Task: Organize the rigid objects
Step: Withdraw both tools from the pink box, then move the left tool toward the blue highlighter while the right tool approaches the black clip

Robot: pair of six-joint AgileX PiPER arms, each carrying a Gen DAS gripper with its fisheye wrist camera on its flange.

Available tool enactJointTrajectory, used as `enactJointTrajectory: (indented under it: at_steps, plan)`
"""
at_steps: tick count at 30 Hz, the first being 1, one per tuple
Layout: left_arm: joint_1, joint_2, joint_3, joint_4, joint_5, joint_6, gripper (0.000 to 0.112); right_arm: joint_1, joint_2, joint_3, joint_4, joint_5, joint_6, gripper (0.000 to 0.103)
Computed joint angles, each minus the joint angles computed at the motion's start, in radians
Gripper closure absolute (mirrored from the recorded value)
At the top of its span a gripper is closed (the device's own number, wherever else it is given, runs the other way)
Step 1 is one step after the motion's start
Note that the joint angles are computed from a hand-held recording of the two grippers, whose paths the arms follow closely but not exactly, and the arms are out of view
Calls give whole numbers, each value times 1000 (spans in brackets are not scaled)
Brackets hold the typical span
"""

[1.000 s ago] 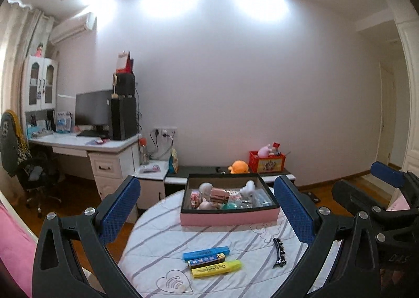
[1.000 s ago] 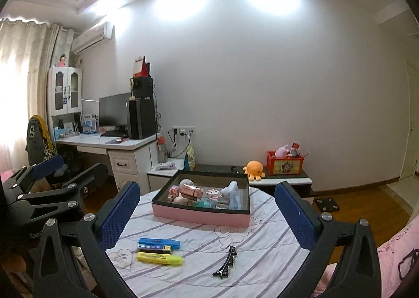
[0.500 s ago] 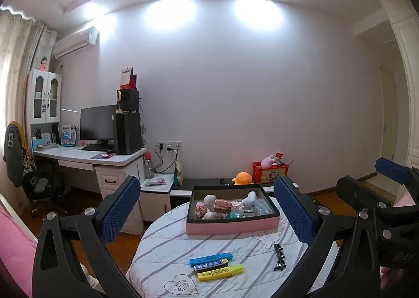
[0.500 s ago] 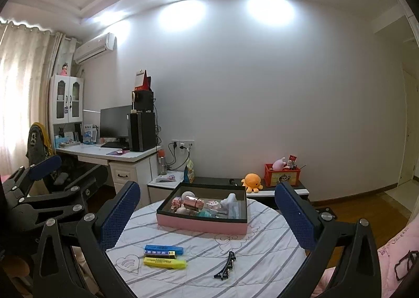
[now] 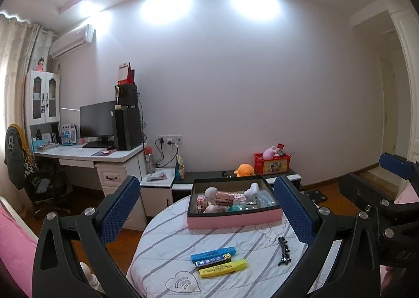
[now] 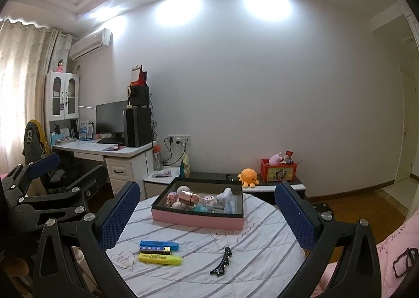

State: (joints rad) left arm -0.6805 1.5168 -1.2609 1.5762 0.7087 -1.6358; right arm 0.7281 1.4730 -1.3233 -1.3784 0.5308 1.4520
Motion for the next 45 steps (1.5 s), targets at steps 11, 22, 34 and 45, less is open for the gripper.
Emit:
enactJointTrajectory:
  at_steps: [11, 22, 34, 45]
  plan:
    - [115, 82, -48, -187, -185, 170, 9, -88, 83, -32, 154, -77, -109, 0]
    - [307, 341, -182, -790, -252, 702, 9, -268, 382, -198, 785, -83, -668, 0]
    - [374, 574, -400, -1095, -144, 1072, 9, -323, 551, -354, 1067, -2, -956, 0]
    - [427, 580, -392, -1546, -156, 1508, 9, -339, 630, -467, 1190, 53, -1080, 0]
